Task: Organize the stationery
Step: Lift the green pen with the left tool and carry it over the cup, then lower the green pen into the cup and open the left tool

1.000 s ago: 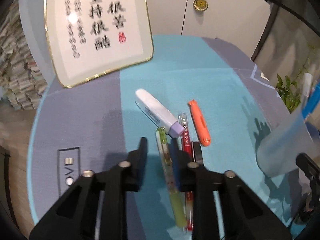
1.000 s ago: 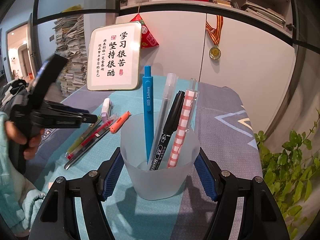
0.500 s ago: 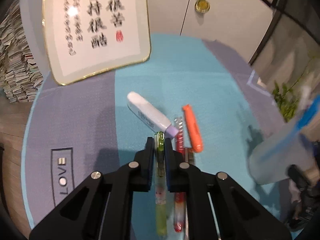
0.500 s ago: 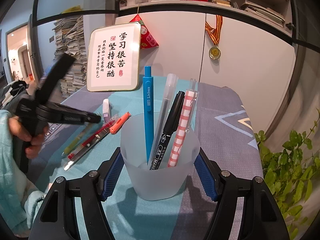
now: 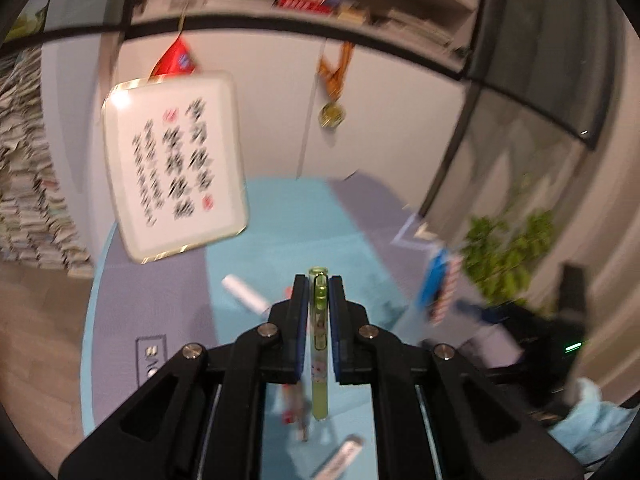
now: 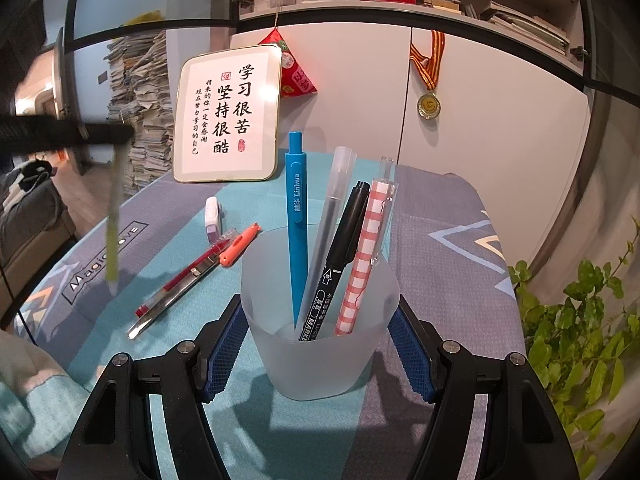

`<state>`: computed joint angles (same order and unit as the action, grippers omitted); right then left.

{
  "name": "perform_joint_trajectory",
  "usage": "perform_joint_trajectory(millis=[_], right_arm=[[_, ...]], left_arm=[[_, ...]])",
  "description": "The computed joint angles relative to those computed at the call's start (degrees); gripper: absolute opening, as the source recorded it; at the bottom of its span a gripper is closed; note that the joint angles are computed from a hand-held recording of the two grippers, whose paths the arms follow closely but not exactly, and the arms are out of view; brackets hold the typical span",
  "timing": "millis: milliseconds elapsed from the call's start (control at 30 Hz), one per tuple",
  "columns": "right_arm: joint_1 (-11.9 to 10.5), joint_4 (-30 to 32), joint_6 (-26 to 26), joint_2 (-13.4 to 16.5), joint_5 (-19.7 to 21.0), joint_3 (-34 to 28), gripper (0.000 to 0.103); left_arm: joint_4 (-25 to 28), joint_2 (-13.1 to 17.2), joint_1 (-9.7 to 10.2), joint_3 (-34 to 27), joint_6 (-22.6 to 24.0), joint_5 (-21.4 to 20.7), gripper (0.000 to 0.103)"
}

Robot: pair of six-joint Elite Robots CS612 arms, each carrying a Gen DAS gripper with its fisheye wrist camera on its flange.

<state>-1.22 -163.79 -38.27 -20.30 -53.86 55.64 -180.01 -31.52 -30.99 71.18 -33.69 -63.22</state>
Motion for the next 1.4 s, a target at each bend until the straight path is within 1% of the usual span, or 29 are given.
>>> perform_joint_trajectory(millis=[133,267,367,433,500,633,767,867,1100,1400], right_arm=[[0.0,-0.3,0.0,-0.1,-0.1,0.2,0.071],[0.0,-0.3,0.1,-0.1,-0.1,0.3,0.071],[-0.1,-0.1,0.2,-0.2,0.1,0.3,0.071],[-0.1,-0.1,0.1,-0.2,0.2,0.3,0.071],[-0.1,-0.1,0.1,-0.2,0.3,0.4,0.071],[-0.2,0.0,0.3,-0.1,0.6,0.3,0.071],[-0.2,0.0,0.2,0.0,0.6,0.2,0.071],[-0.2,-0.1,0.3,-0.1,0.7,0.3,0.071],[-0.2,-0.3,0.3,0.0,0.6,0.3,0.071],[-0.2,-0.3,0.2,0.0,0.5,0.4,0.071]], left_arm=[[-5.0,0.3,-0.60,-1.7,4.4,-0.5,0.008],[-8.9,2.0,-1.47,-5.4,9.4,1.1,0.008],[-10.2,3.6,-1.60,-8.2,11.3,0.6,0.008],[-10.1,4.7,-1.55,-9.8,11.2,0.4,0.008],[-9.8,5.8,-1.32,-11.5,10.2,-0.4,0.008],[-8.8,7.8,-0.75,-14.1,6.4,-2.2,0.008],[-7.9,8.9,-0.63,-15.7,5.4,-2.6,0.008],[-6.4,9.2,-0.71,-16.1,5.9,-3.1,0.008],[-4.7,8.6,-0.95,-14.3,5.7,-4.4,0.008],[-0.9,7.7,-0.73,-12.7,5.0,-8.0,0.008]])
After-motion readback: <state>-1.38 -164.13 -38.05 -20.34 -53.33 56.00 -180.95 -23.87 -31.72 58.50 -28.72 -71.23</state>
